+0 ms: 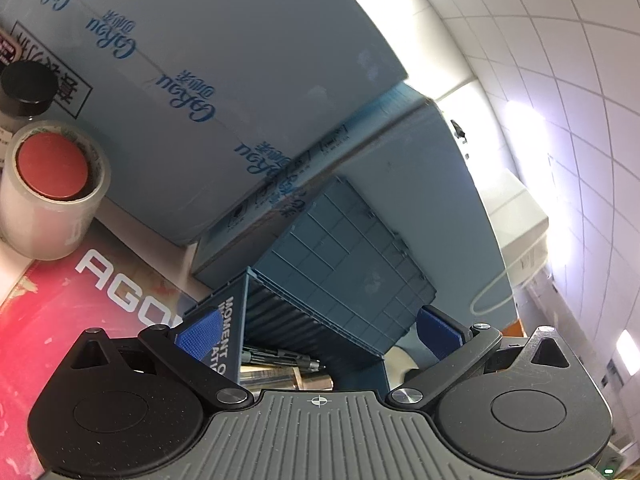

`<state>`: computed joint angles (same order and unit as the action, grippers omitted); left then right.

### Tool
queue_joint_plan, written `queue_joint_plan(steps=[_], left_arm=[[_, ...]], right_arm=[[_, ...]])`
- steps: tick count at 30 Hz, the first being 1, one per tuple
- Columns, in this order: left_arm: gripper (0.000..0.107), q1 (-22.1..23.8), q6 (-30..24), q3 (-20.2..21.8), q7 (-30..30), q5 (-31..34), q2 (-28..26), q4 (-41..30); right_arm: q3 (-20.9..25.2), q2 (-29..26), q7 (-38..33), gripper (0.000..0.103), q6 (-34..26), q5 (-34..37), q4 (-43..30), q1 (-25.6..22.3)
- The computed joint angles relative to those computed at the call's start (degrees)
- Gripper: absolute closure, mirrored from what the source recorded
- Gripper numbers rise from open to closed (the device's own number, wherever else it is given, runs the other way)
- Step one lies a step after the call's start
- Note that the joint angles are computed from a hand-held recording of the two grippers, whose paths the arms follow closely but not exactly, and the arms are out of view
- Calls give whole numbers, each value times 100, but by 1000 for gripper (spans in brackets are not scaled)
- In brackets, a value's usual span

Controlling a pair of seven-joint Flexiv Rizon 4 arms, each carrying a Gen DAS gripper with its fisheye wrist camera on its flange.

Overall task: Organize rigid objects
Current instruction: 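Grasp the black marker on the mat with the left gripper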

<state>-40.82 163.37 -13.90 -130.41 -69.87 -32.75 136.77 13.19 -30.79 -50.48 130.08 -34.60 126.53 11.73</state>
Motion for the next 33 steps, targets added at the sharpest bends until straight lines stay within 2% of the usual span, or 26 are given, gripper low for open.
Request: queue_joint_plan(steps=[4, 8, 14, 20, 27, 29, 31, 33], left_arm=[[4, -117, 37, -59, 628, -264, -88, -326], [4, -296, 370, -165, 1784, -780, -340, -926], [4, -313, 590, -375, 3464, -857, -787, -1874], [4, -379, 876, -355, 5782, -83, -1599, -3065], [4, -246, -22, -483, 7508, 766, -1965, -3758], [4, -226, -377, -416, 7766, 1224, -2027, -3791], [4, -175, -609, -346, 7740, 1570, -2119, -3849], [4, -178, -845, -296, 7853, 1661, -2204, -3983]], right_arm=[[-55, 123, -74, 43, 336, -7, 193, -173], [-147, 206, -101, 38, 709, -173, 377, -429], [-363, 145, 33, 32, 1205, -331, 475, -805], [-567, -153, 267, 30, 1571, -464, 377, -1180], [-790, -695, 533, 30, 1699, -596, 40, -1530], [-830, -888, 546, 30, 1708, -494, -160, -1560], [-840, -1130, 532, 30, 1808, -382, -430, -1567], [-863, -1415, 512, 30, 1913, -390, -790, -1566]])
